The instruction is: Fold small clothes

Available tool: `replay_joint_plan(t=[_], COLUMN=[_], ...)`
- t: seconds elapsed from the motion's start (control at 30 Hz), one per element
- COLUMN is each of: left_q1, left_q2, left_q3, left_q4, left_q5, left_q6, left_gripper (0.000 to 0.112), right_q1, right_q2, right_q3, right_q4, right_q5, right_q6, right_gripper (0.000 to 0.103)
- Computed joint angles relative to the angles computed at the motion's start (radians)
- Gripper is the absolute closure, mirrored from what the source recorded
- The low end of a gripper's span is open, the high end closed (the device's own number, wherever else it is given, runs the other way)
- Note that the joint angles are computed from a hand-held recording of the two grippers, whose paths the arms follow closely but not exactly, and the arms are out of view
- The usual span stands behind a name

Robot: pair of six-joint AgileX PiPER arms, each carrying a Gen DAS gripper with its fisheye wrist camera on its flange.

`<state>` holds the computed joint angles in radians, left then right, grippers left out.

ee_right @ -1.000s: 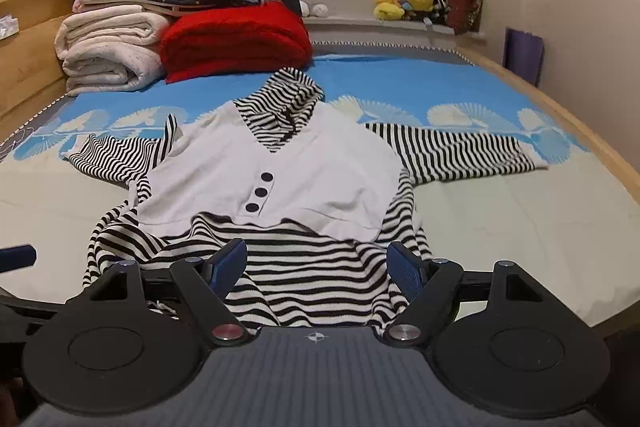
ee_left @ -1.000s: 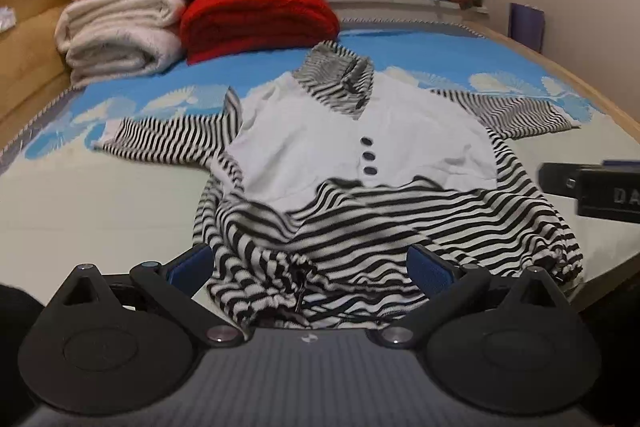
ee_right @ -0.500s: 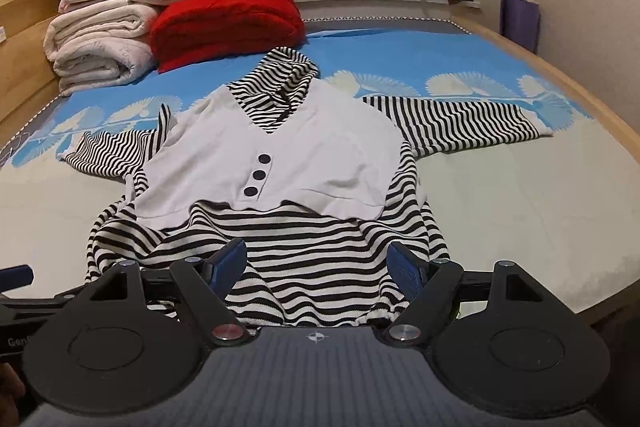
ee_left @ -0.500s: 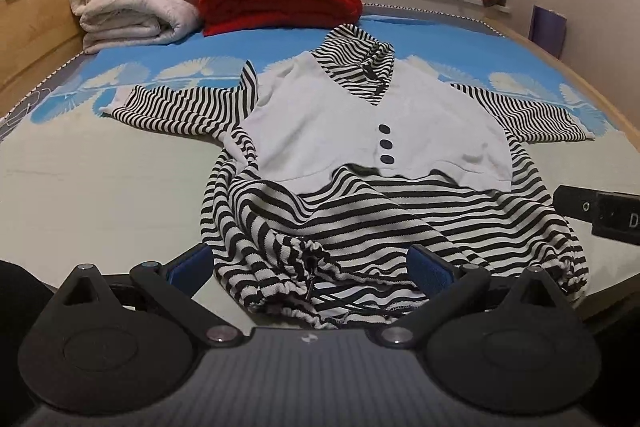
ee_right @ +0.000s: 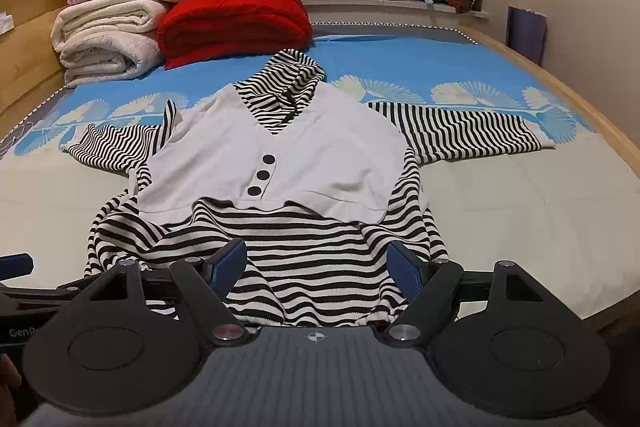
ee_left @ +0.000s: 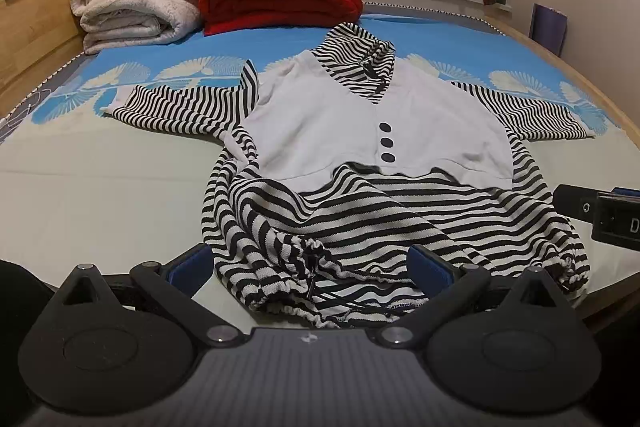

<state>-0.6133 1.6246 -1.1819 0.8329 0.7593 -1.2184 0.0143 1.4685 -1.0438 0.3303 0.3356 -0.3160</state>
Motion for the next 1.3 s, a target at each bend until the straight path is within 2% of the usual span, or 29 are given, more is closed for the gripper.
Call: replay_joint_plan(t=[0.2, 0.27, 0.3, 0.33, 0.4, 0.47, 0.5, 0.57, 0.63, 0.7, 0.73, 0.8, 0.9, 0.97, 1.0, 1.03, 1.07, 1.1, 1.13, 1.17, 1.23, 1.3], left_q1=[-0.002, 0.000, 0.005, 0.018, 0.083, 0.189, 0.240, 0.339, 0.434, 0.514, 0.549, 0.615, 0.635, 0.620, 0.609, 0.603, 0.604, 0.608, 0.617, 0.623, 0.637, 0.628], left_q2=[0.003, 0.004, 0.005, 0.004, -0.013, -0.041, -0.045, -0.025, 0.040, 0.136, 0.200, 0.309, 0.435, 0.501, 0.533, 0.552, 0.549, 0.548, 0.529, 0.513, 0.505, 0.538], left_q3=[-0.005, -0.006, -0.011, -0.026, -0.058, -0.078, -0.089, -0.124, -0.210, -0.315, -0.392, -0.483, -0.615, -0.700, -0.738, -0.757, -0.737, -0.730, -0.700, -0.677, -0.647, -0.698], left_q4=[-0.002, -0.006, -0.015, -0.042, -0.163, -0.284, -0.334, -0.410, -0.597, -0.797, -0.897, -1.060, -1.089, -1.038, -1.003, -0.977, -0.970, -0.970, -0.978, -0.981, -0.990, -0.964], left_q5=[0.006, 0.005, 0.006, 0.014, -0.013, -0.096, -0.144, -0.231, -0.236, -0.171, -0.098, -0.004, 0.135, 0.220, 0.267, 0.302, 0.322, 0.345, 0.344, 0.345, 0.353, 0.411], left_q6=[-0.003, 0.000, 0.010, 0.034, 0.182, 0.382, 0.482, 0.682, 0.882, 1.042, 1.115, 1.221, 1.224, 1.227, 1.236, 1.244, 1.253, 1.257, 1.275, 1.286, 1.297, 1.309], left_gripper=[0.009, 0.010, 0.009, 0.009, 0.009, 0.010, 0.013, 0.026, 0.052, 0.064, 0.064, 0.064, 0.053, 0.051, 0.063, 0.099, 0.109, 0.108, 0.108, 0.108, 0.108, 0.107], right_q1=[-0.004, 0.003, 0.009, 0.007, -0.021, -0.074, -0.107, -0.171, -0.226, -0.258, -0.263, -0.271, -0.269, -0.259, -0.252, -0.248, -0.241, -0.240, -0.240, -0.243, -0.257, -0.285], right_q2=[-0.001, -0.003, -0.010, -0.026, -0.051, -0.040, -0.019, 0.046, 0.143, 0.278, 0.333, 0.453, 0.629, 0.693, 0.721, 0.741, 0.764, 0.782, 0.789, 0.794, 0.770, 0.765], right_q3=[0.002, 0.003, 0.010, 0.033, 0.053, 0.002, -0.040, -0.134, -0.257, -0.431, -0.502, -0.635, -0.834, -0.895, -0.919, -0.936, -0.969, -0.986, -0.993, -0.997, -0.958, -0.950], right_q4=[0.017, -0.021, -0.061, -0.061, 0.059, 0.256, 0.340, 0.450, 0.421, 0.264, 0.194, 0.094, 0.000, -0.041, -0.070, -0.088, -0.102, -0.112, -0.118, -0.118, -0.128, -0.126], right_q5=[0.003, -0.001, -0.018, -0.069, -0.159, -0.147, -0.121, -0.053, 0.029, 0.162, 0.223, 0.336, 0.541, 0.619, 0.640, 0.659, 0.697, 0.726, 0.742, 0.744, 0.694, 0.679], right_q6=[-0.022, 0.015, 0.052, 0.049, -0.060, -0.253, -0.353, -0.503, -0.493, -0.328, -0.246, -0.113, 0.013, 0.028, 0.038, 0.045, 0.057, 0.057, 0.058, 0.055, 0.082, 0.143], right_gripper=[0.025, 0.025, 0.033, 0.050, 0.056, 0.058, 0.059, 0.059, 0.058, 0.057, 0.057, 0.056, 0.056, 0.056, 0.056, 0.056, 0.056, 0.060, 0.069, 0.097, 0.098, 0.099])
